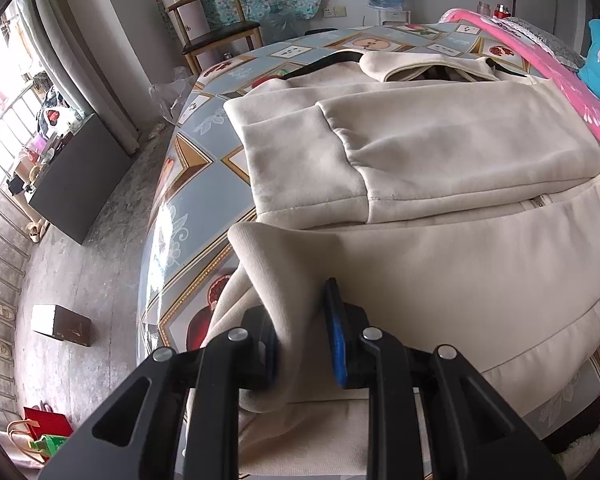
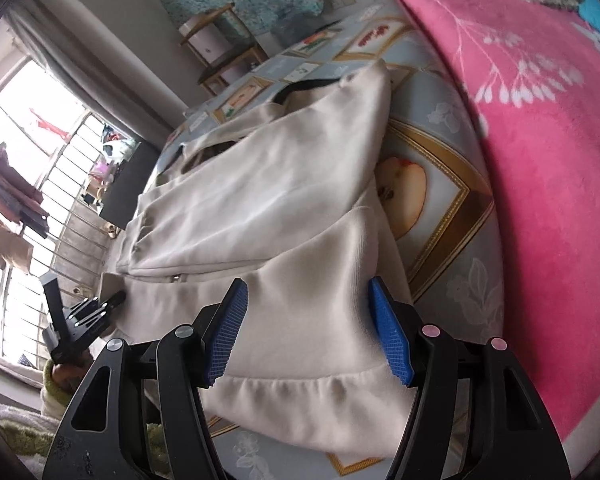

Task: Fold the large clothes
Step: 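Hold the hem with the left tool while the right tool grasps the hem's other end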

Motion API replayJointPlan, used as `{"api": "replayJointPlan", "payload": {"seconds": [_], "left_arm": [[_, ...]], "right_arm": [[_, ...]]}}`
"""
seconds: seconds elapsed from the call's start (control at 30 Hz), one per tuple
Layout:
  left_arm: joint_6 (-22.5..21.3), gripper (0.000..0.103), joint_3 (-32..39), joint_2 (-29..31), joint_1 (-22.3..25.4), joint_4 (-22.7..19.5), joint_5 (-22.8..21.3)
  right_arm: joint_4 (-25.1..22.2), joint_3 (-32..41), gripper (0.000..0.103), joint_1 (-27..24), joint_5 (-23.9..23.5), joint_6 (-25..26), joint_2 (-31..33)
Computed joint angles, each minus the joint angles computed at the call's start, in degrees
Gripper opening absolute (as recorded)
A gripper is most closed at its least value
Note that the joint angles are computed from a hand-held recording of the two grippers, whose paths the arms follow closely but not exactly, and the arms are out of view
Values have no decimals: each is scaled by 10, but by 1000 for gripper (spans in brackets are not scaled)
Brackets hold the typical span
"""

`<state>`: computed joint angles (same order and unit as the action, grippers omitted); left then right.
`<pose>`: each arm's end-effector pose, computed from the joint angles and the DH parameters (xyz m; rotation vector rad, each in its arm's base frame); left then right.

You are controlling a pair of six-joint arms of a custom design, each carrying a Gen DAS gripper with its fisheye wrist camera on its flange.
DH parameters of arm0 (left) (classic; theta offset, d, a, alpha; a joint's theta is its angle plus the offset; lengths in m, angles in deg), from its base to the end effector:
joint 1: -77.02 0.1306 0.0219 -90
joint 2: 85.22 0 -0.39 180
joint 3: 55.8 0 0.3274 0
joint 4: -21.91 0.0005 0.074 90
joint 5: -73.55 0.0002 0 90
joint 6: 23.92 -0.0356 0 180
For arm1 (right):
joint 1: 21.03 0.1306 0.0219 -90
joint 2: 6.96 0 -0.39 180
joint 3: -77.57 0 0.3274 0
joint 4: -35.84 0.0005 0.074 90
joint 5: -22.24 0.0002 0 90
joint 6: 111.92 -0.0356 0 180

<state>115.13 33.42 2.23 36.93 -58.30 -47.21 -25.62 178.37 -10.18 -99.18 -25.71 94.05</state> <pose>0.2811 -0.2135 0.4278 -0.2759 2.5923 0.3255 0.4613 0.1068 0.4202 -0.3455 2.5925 0.8117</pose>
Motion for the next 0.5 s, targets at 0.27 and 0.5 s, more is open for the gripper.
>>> {"api": "replayJointPlan", "payload": {"seconds": [0.27,0.5], "left_arm": [[2,20,1,0,-1,1,1],[6,20,3,2,-3,-5,-3]], "right_arm": [[-34,0,58,9,16,64,-3],[-28,-3,37,58,172,83,-11]]}}
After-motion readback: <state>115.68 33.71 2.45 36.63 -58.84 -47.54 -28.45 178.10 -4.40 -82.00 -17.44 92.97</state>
